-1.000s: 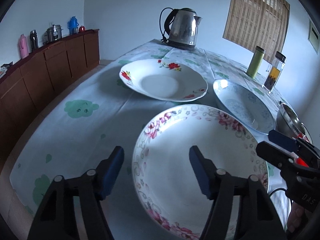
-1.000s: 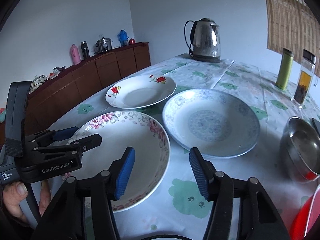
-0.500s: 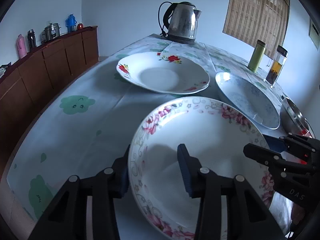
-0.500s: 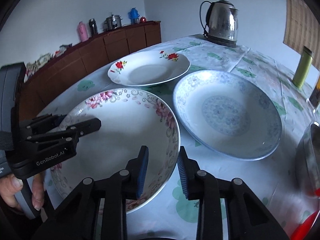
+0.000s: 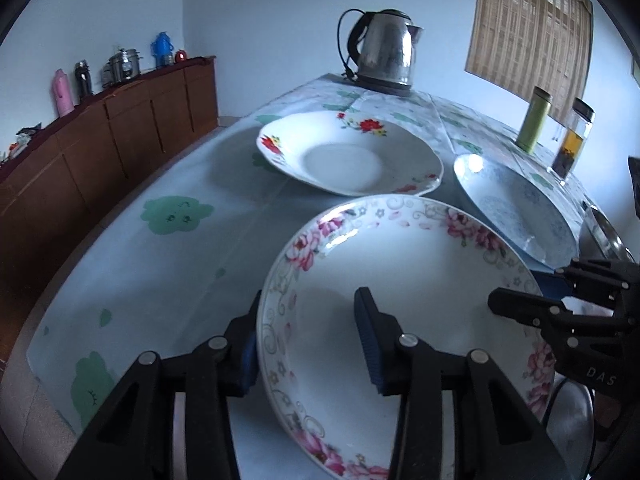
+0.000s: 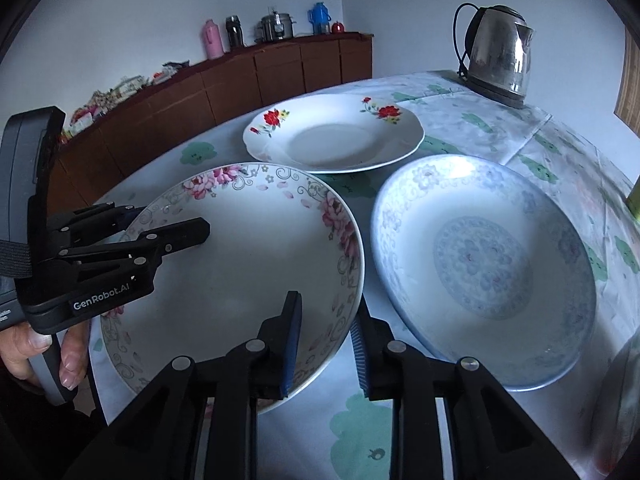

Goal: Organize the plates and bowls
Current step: 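Grasp the floral-rim plate's rim with the left gripper and lift it, then carry the floral-rim plate with the left gripper over the blue-patterned plate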

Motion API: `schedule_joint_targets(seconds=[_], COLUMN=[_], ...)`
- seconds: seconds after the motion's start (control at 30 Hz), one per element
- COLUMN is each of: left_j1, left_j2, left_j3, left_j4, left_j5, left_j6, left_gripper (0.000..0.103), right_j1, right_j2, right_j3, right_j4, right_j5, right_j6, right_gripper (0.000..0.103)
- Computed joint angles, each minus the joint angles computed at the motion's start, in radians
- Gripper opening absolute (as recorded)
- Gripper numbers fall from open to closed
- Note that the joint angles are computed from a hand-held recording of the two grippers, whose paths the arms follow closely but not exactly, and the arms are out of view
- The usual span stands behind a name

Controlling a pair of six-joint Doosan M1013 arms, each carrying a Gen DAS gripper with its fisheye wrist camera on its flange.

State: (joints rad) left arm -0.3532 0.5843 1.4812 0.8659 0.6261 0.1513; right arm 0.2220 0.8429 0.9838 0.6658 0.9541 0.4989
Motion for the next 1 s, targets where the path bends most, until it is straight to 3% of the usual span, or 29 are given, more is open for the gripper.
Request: schedule_joint_targets(seconds=[0.4, 1.0], left_j1=[-0.021, -0.029], left_j2=[-0.005, 0.033], left_j3=[-0.011, -0.100], left_j4=[0.141, 0.188], left_j5=[0.076, 0.102], left_j6=[-0.140, -0.123], left_gripper=[0.040, 0.040], right_j1=[-0.014, -0.035], right_j2=[-0.035, -0.042], right_j3=[0.066, 0.072], right_j4=[0.120, 0.229], right_j5=[-0.049, -0.142], right_j6=[-0.108, -0.129], right_gripper=[0.024, 0.024])
